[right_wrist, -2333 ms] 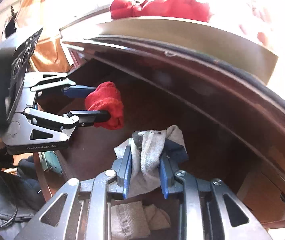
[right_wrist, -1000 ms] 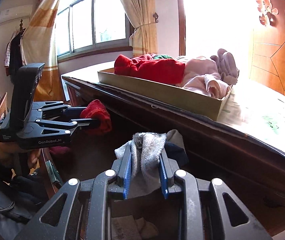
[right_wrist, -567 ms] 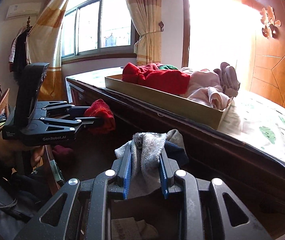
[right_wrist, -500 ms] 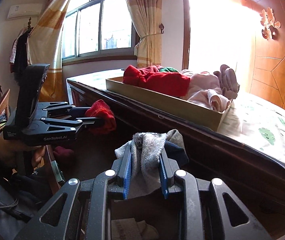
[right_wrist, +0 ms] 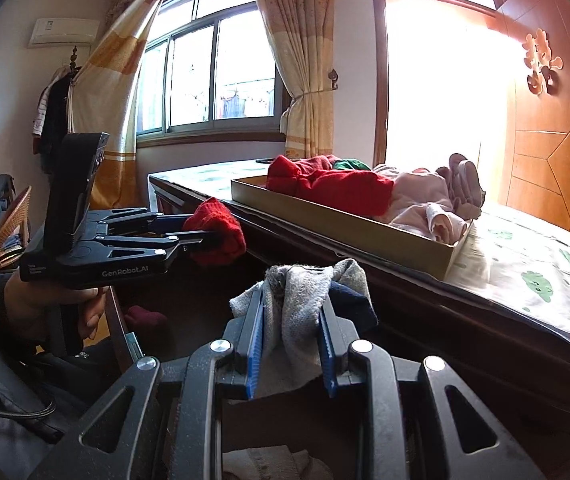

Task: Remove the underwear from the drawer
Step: 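Carry both socks up over the beige tray and lower them toward it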

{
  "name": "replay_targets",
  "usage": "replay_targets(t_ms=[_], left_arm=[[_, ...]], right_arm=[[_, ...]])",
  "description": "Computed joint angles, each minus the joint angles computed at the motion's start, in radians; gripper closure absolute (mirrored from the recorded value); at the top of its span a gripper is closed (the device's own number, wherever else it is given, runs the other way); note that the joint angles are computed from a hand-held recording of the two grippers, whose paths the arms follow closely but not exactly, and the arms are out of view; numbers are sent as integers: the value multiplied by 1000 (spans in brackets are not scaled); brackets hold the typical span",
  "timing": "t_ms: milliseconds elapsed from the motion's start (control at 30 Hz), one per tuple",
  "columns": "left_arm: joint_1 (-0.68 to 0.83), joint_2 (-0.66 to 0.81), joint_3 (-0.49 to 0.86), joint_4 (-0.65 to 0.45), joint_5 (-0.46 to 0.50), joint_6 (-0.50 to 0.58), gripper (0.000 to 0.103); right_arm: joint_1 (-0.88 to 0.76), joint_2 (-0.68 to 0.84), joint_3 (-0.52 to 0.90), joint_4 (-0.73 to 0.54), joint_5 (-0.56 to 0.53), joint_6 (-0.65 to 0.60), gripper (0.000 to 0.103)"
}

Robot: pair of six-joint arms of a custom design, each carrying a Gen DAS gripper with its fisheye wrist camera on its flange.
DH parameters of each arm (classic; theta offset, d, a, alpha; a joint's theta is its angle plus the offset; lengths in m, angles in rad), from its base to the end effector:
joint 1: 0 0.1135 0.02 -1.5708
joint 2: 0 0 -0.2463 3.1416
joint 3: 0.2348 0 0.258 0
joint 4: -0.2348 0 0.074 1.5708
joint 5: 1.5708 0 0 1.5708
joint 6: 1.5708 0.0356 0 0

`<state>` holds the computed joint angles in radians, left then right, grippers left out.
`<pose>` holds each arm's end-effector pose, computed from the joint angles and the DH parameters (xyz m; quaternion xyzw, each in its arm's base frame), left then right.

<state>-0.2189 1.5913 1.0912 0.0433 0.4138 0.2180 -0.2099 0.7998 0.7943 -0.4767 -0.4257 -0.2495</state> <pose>0.3578 -0.0943 0.2451 0.2861 0.7875 -0.1746 0.5173 0.1927 -0.0260 0.2994 -0.1259 0.8339 0.0607 0.5340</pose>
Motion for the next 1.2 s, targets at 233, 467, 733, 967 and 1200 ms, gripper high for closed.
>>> replay_targets(t_ms=[233,467,733,967,1200], left_arm=[[13,-33,-41,67,4,-21,63],[19,-53,-68,116,4,-34,63],[24,-71,-93,160,0,-36,63],[33,-85,-107,183,4,-38,63],[42,-91,-103,192,10,-49,63]], right_arm=[[21,-42,-32,46,9,16,77],[11,-76,-54,73,-10,29,76],[-4,-105,-78,106,-33,45,76],[-14,-115,-84,115,-49,59,76],[-20,-120,-69,113,-69,65,77]])
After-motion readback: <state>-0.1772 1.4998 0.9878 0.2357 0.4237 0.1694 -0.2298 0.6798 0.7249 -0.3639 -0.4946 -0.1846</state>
